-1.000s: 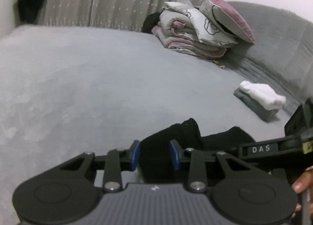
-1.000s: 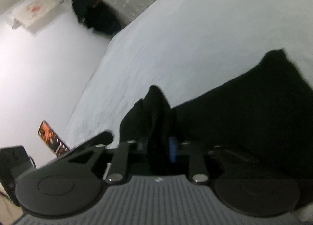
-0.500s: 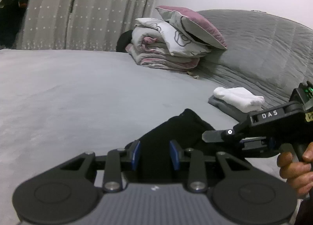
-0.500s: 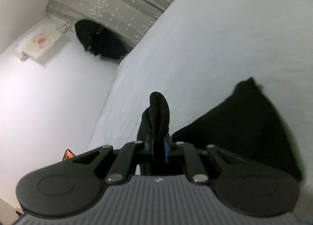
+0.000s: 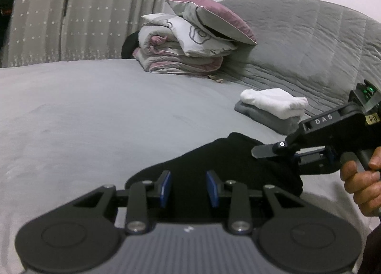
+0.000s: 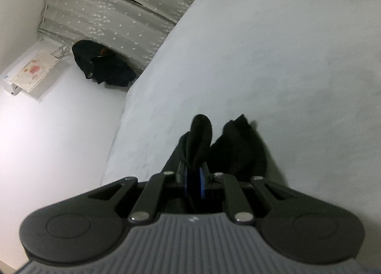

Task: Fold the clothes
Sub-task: 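Fold the black strip end over onto itself with both grippers, then lower the folded black bundle onto the bed and open both grippers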

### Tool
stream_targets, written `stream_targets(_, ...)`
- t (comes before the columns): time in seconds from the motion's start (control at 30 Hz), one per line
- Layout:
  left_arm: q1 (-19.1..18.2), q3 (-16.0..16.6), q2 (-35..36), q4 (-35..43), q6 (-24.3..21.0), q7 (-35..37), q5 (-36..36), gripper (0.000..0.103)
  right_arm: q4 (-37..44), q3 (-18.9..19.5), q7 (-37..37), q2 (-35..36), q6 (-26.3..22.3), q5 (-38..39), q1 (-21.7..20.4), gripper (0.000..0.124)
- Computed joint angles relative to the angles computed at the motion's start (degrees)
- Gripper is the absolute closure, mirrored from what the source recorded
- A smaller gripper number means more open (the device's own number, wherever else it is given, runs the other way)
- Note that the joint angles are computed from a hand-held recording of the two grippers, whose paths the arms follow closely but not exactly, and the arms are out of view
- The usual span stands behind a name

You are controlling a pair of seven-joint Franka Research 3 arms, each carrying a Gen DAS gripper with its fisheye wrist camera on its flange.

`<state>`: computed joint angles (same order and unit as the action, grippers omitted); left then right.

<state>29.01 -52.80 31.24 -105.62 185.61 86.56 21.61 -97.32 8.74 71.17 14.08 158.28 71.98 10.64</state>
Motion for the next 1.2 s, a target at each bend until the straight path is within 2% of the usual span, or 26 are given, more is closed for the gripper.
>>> stream_targets(0.23,0.3,-1.72,1.41,0.43,-2.1,3.01,-0.11,0.07,0.33,-0.78,4.17,0.45,0.88,-4.68,0.18,0.111)
stream_targets(0.33,-0.12,-1.9,1.48,0.5,-3.71,5.8,-1.02,0.07,-0.27,-1.46,7.51,0.48,1.87,-9.64,0.8,0.109)
stream_targets(0.37,-0.94,-1.02,0.91,0.4,-3.92,6.47,-1.41,0.07,-0.56,-1.74,8.94,0.48,2.56,-11.67,1.1,0.105)
stream_targets(0.43,-2.33,0.83,-0.41,-0.17,-3.16,7.82,-2.07,0.07,-1.85,-1.91,11.12,-0.19,6.11,-14.2,1.57,0.105)
stream_targets(0.53,-2.28,1.0,-0.83,-0.3,-1.45,8.67,-3.42,0.068,-2.96,-1.68,12.02,-0.89,10.51,-16.59,1.69,0.105)
stream_targets(0.73,-6.93,6.86,-1.22,2.29,0.58,4.49,-3.53,0.068,-2.81,-0.2,10.33,0.43,16.98,-24.48,3.06,0.105)
stream_targets(0.8,-8.98,9.13,-1.16,3.41,0.81,3.16,-3.23,0.068,-2.33,-1.42,12.05,1.82,18.85,-29.86,5.05,0.105)
stream_targets(0.87,-9.88,10.0,-0.73,4.31,0.78,2.21,-2.85,0.068,-2.19,-4.31,15.3,3.04,20.74,-37.05,8.2,0.105)
stream_targets(0.9,-10.05,10.18,-0.53,4.64,0.71,1.86,-2.68,0.068,-2.03,-4.03,14.97,3.61,21.7,-39.06,8.28,0.105)
stream_targets(1.0,-10.27,10.55,-0.05,5.38,-0.05,1.81,-1.96,0.068,-0.25,-0.62,12.84,5.8,22.62,-41.76,6.13,0.105)
stream_targets(1.07,-10.29,10.72,-0.02,5.29,-0.55,2.22,-1.94,0.067,0.89,0.1,12.12,7.15,22.25,-43.42,5.66,0.105)
stream_targets(1.1,-10.5,11.05,-0.02,5.25,-0.82,2.54,-1.97,0.067,1.54,-0.2,12.04,7.92,21.98,-44.47,5.97,0.105)
stream_targets(1.2,-11.24,11.89,0.12,5.31,-1.25,3.59,-2.48,0.066,4.64,-4.42,14.95,10.74,19.91,-48.42,8.97,0.105)
